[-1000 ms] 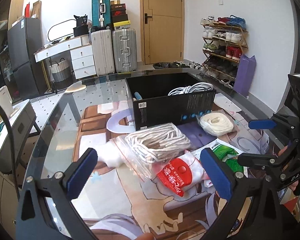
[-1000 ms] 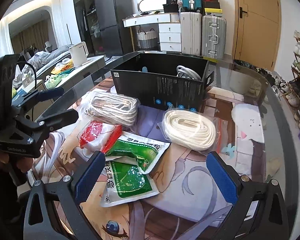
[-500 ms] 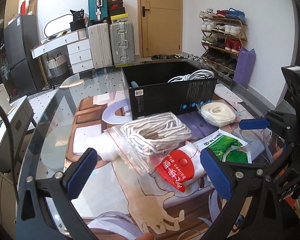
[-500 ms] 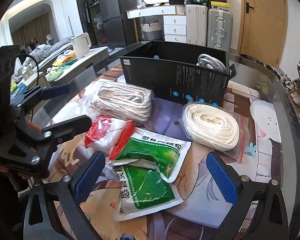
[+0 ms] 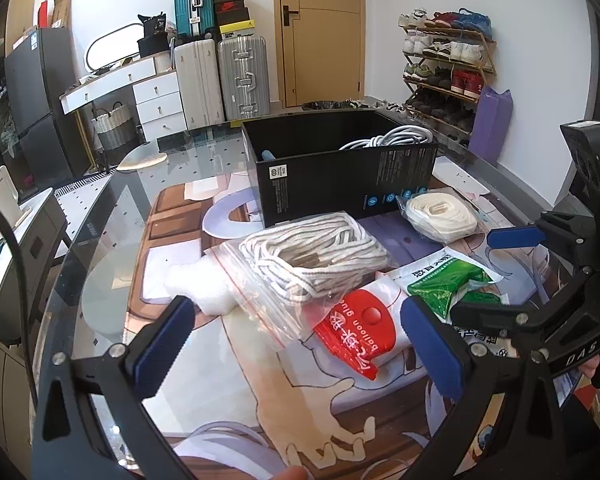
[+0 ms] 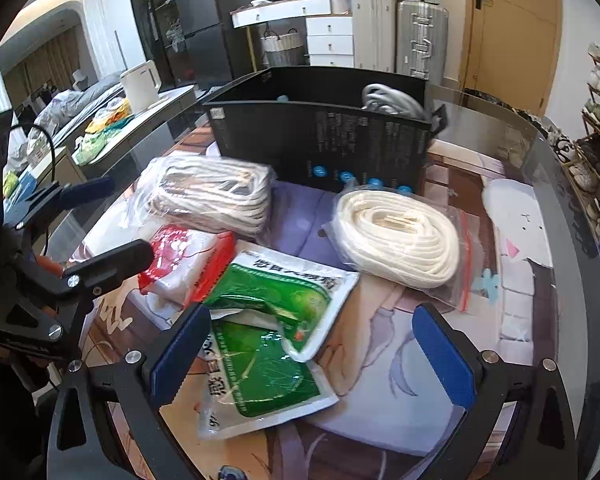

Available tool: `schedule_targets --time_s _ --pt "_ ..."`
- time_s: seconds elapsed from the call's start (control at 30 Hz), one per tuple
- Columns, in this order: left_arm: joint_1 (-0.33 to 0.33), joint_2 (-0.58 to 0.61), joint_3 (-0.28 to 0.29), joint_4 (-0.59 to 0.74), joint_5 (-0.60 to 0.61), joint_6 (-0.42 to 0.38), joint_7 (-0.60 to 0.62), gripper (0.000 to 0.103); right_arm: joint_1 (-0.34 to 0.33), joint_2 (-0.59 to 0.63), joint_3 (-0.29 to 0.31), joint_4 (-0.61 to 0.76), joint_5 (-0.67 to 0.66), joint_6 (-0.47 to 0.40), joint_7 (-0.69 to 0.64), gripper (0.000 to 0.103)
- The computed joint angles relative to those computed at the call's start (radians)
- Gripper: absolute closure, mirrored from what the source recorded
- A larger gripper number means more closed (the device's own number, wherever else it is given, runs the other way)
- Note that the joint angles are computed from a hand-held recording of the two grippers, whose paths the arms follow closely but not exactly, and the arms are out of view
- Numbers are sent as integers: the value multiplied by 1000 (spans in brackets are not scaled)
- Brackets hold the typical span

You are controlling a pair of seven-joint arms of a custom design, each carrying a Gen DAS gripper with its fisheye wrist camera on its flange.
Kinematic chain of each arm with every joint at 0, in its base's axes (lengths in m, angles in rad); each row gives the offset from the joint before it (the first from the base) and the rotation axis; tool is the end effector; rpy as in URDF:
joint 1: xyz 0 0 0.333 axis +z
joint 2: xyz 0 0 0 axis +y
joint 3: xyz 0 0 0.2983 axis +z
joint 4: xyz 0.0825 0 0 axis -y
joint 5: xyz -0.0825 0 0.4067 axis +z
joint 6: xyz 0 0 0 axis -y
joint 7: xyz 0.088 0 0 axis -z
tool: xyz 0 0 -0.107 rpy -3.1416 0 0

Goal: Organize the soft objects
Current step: 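Reach the right gripper to the green medicine packet and grasp it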

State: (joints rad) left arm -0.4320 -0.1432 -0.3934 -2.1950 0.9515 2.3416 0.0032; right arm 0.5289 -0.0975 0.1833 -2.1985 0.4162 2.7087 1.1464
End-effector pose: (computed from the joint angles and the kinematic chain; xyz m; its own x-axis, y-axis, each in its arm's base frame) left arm 0.3839 -0.4036 0.4478 0.1429 -0.9896 -0.0157 -0.6580 -0.0831 -0.7484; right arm 0.4453 0.3682 0.4625 0.7466 -0.6588 -0.0930 -0.5697 -0.5607 -0.6009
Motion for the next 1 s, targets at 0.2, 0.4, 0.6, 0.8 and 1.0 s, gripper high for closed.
schedule_targets --time_s 0.2,0.4,0.6,0.8,1.0 --pt "6 -23 4 -21 -10 -1 -16 0 6 34 11 37 -37 -20 33 1" --pt "19 -35 3 -37 -20 16 -23 0 12 63 13 71 -22 -46 6 1" --pt "25 -34 1 -40 -23 17 -23 0 14 87 16 92 12 -52 -32 1" --pt "26 -31 1 -43 -23 23 -21 0 19 86 21 90 43 -40 -97 15" --pt "24 -28 0 -41 -21 23 -17 0 22 72 17 77 146 -33 -185 29"
